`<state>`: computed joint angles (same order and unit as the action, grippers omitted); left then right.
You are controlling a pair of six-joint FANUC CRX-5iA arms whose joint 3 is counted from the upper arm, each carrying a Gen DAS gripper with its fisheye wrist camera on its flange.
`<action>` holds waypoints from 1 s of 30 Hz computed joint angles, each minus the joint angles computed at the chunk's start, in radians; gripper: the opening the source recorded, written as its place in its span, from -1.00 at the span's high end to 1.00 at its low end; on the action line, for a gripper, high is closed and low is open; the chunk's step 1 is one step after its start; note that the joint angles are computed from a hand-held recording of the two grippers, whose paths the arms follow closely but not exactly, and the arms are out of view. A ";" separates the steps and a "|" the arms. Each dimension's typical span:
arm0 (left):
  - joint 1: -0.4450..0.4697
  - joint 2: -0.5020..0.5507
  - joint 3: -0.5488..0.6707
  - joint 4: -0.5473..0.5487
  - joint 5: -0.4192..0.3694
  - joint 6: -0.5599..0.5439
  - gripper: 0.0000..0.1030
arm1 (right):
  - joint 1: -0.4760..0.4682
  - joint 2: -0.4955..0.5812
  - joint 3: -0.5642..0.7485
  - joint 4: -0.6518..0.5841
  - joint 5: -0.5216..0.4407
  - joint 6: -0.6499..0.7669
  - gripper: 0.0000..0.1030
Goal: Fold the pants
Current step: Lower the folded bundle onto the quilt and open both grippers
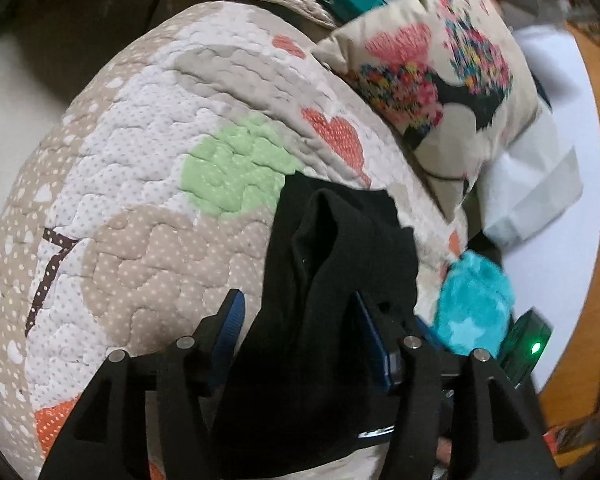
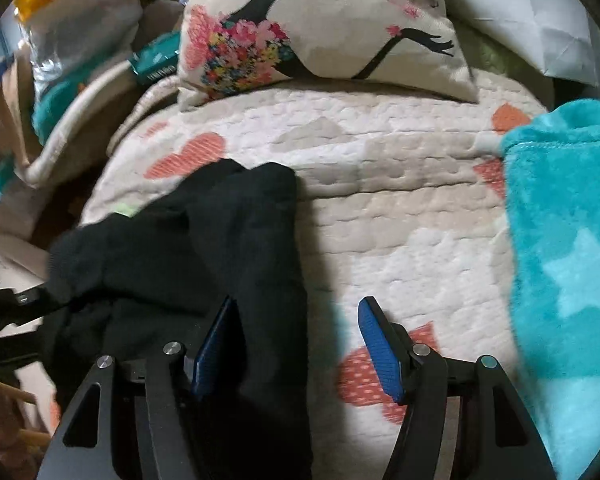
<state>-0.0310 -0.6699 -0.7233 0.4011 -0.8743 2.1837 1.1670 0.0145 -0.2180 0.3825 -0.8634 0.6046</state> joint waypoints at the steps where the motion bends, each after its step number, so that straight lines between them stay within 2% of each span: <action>1: -0.009 0.007 0.012 -0.025 -0.009 0.015 -0.18 | -0.006 0.001 0.002 -0.005 -0.004 0.001 -0.34; 3: -0.005 0.008 0.015 -0.041 -0.023 0.029 -0.21 | -0.012 -0.004 0.000 -0.019 0.005 0.004 -0.36; 7: 0.069 -0.031 -0.055 0.073 -0.018 -0.035 -0.21 | -0.013 -0.038 -0.027 -0.023 0.043 -0.023 -0.39; 11: 0.100 -0.050 -0.093 0.133 -0.009 -0.072 -0.22 | 0.001 -0.053 -0.035 -0.038 0.058 -0.049 -0.39; 17: 0.154 -0.070 -0.144 0.243 -0.011 -0.145 -0.23 | 0.029 -0.140 -0.140 0.012 0.095 -0.188 -0.48; 23: 0.225 -0.100 -0.232 0.407 -0.014 -0.253 -0.23 | 0.102 -0.228 -0.221 0.060 0.054 -0.307 -0.51; 26: 0.228 -0.085 -0.214 0.382 -0.023 -0.264 -0.23 | 0.151 -0.277 -0.271 0.081 0.048 -0.385 -0.54; 30: 0.199 -0.059 -0.151 0.273 -0.028 -0.212 -0.22 | 0.234 -0.318 -0.301 0.065 -0.008 -0.413 -0.54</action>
